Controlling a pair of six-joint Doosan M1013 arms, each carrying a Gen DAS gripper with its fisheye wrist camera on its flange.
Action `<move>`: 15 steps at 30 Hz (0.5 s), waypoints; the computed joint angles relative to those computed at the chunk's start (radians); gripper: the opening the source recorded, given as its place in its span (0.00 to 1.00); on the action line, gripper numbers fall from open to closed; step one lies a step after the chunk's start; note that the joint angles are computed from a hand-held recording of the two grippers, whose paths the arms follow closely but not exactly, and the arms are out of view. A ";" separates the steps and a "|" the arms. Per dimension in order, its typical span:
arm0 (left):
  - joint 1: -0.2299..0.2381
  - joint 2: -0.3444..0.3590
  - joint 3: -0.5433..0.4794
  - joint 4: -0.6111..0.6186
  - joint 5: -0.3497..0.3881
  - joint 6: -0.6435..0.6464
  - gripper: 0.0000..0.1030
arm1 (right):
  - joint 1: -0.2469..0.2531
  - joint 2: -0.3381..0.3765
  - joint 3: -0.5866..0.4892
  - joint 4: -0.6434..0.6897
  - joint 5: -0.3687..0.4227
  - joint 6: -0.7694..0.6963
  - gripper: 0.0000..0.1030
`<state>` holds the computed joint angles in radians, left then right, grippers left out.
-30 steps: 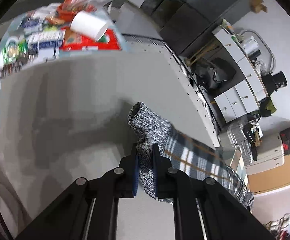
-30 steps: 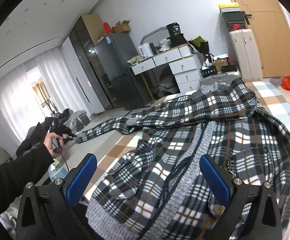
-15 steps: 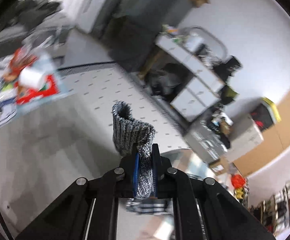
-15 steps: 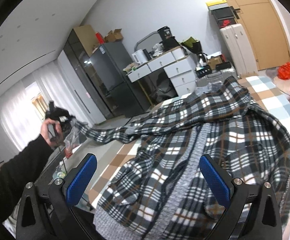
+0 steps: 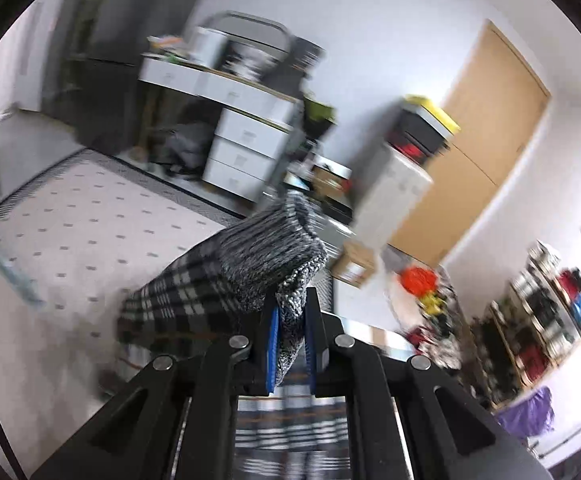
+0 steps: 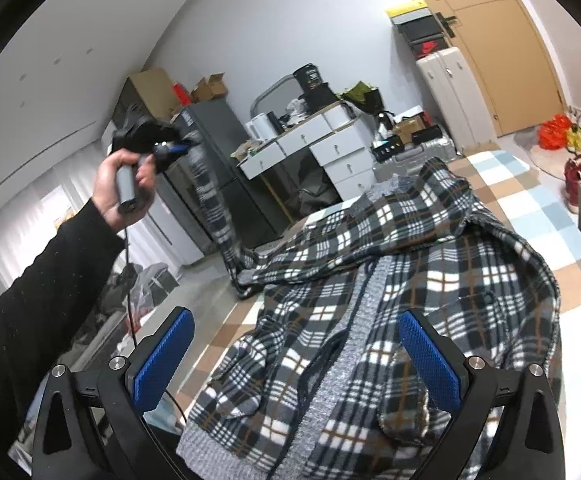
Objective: Fold large clothes
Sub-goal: 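Grasp the grey knit cuff of the other sleeve with the left gripper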
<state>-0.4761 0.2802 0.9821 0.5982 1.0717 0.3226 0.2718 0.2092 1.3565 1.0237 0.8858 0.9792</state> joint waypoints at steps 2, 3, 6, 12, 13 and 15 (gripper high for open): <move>0.001 0.034 -0.024 -0.064 -0.037 0.033 0.06 | -0.009 -0.001 0.000 0.013 0.007 0.008 1.00; -0.003 0.059 -0.028 -0.103 -0.068 0.046 0.06 | -0.013 -0.005 0.004 0.023 0.000 0.007 1.00; -0.014 0.124 -0.040 -0.223 -0.102 0.104 0.06 | -0.027 -0.026 0.026 0.050 -0.055 -0.008 1.00; -0.044 0.264 -0.129 -0.383 -0.097 0.251 0.06 | -0.065 -0.052 0.058 0.094 -0.148 -0.046 1.00; -0.049 0.282 -0.148 -0.395 -0.084 0.267 0.06 | -0.070 -0.049 0.056 0.089 -0.148 -0.035 1.00; -0.059 0.311 -0.175 -0.416 -0.074 0.305 0.06 | -0.075 -0.041 0.049 0.097 -0.139 -0.026 1.00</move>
<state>-0.5349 0.5911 0.8070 0.1826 0.9981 0.6279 0.1971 0.1683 1.4054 1.1204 0.7472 0.9529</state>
